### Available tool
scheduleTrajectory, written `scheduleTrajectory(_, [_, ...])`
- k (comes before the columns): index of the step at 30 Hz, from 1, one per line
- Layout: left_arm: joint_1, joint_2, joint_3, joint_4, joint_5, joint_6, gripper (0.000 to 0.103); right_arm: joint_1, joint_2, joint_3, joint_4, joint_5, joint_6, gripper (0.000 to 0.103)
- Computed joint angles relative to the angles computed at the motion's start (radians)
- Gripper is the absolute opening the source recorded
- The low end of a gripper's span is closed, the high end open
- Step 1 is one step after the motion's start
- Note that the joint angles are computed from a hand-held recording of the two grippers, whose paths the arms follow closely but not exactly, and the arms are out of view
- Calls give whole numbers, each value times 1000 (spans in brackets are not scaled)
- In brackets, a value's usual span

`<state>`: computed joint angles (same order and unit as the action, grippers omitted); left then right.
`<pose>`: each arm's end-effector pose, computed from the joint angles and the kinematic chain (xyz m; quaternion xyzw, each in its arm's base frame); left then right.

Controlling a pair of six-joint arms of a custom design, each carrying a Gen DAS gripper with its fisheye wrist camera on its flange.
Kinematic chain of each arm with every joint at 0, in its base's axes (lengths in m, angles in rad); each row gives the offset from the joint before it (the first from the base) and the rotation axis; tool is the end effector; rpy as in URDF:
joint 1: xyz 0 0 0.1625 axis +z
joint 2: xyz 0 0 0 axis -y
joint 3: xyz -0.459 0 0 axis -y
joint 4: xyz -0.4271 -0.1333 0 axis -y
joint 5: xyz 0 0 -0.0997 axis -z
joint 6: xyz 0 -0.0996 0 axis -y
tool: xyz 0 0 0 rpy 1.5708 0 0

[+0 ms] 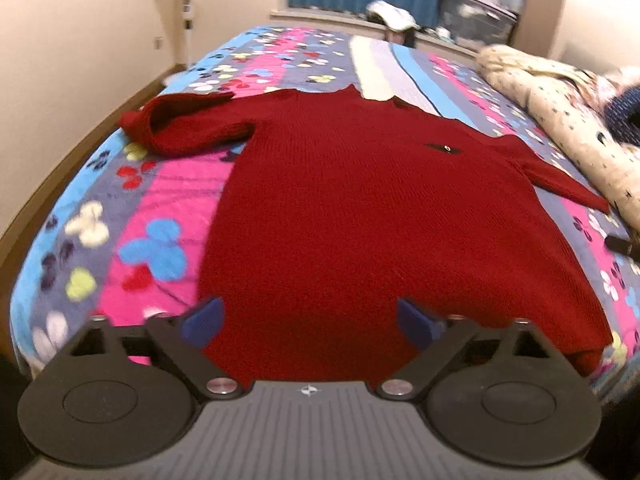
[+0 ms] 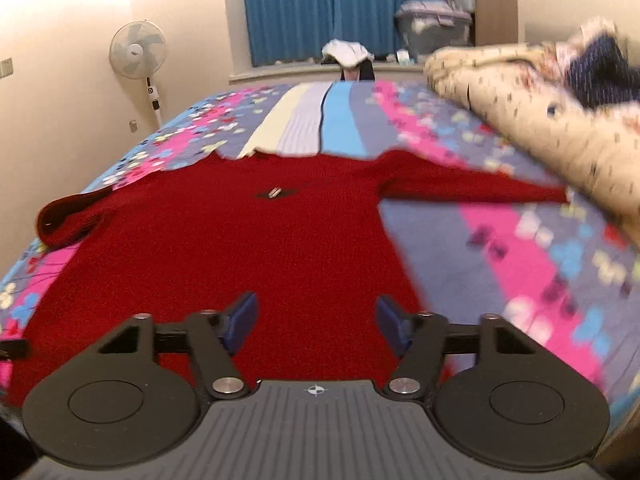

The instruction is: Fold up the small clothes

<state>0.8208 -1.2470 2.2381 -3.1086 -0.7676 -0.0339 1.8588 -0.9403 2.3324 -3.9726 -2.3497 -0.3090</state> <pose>-0.1916 -0.5064 0.2331 0.2118 0.8670 -0.3734 0.2529 0.1913 -0.4227 0.1596 0.0626 -0.8279 0.4439 0.3370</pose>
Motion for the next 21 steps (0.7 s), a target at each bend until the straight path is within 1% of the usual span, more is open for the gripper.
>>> scheduleTrajectory(2, [38,-30,-39,49,-29,136,82,-52,-71,2,81,46,-73,66])
scheduleTrajectory(3, [57,-42,-65,116,-28,167,82,-81,-109,5,141,75,-98,67])
scheduleTrajectory(4, [74,-47,-86,157,-16,210,82,-122,-157,10,242,112,-92,69])
scheduleTrajectory(5, [99,-48,-110,202,-15,234,82,-154,-187,11,314,124,-88,72])
scheduleTrajectory(6, [118,-47,-127,238,-10,245,81,-175,-207,9,381,113,-67,73])
scheduleTrajectory(7, [143,-46,-145,279,-19,223,80,-211,-226,10,457,124,-24,73])
scheduleTrajectory(8, [167,-45,-165,341,-29,161,77,-240,-240,11,512,133,12,73])
scheduleTrajectory(9, [184,-42,-178,380,-43,120,72,-252,-250,6,580,120,55,73])
scheduleTrajectory(10, [201,-40,-186,405,-75,93,70,-259,-246,0,622,96,84,72])
scheduleTrajectory(12, [224,-33,-196,452,-119,63,56,-260,-233,1,646,70,92,72])
scheduleTrajectory(13, [228,-29,-193,460,-133,72,51,-257,-227,4,659,57,92,71])
scheduleTrajectory(14, [228,-22,-187,461,-134,103,38,-259,-222,7,655,57,79,69])
scheduleTrajectory(15, [223,-19,-179,464,-127,118,23,-256,-227,13,657,59,70,65])
scheduleTrajectory(16, [222,-13,-170,446,-119,145,15,-260,-235,19,655,86,56,46])
scheduleTrajectory(17, [223,-9,-160,417,-116,168,10,-266,-251,23,672,121,56,17])
scheduleTrajectory(18, [227,-11,-146,369,-129,187,8,-261,-255,26,653,123,48,8])
scheduleTrajectory(19, [230,-24,-132,330,-149,195,8,-262,-259,39,592,142,22,8])
scheduleTrajectory(20, [234,-43,-107,249,-186,226,7,-266,-280,59,526,192,7,7])
scheduleTrajectory(21, [241,-66,-82,168,-230,253,7,-274,-317,90,438,285,7,7])
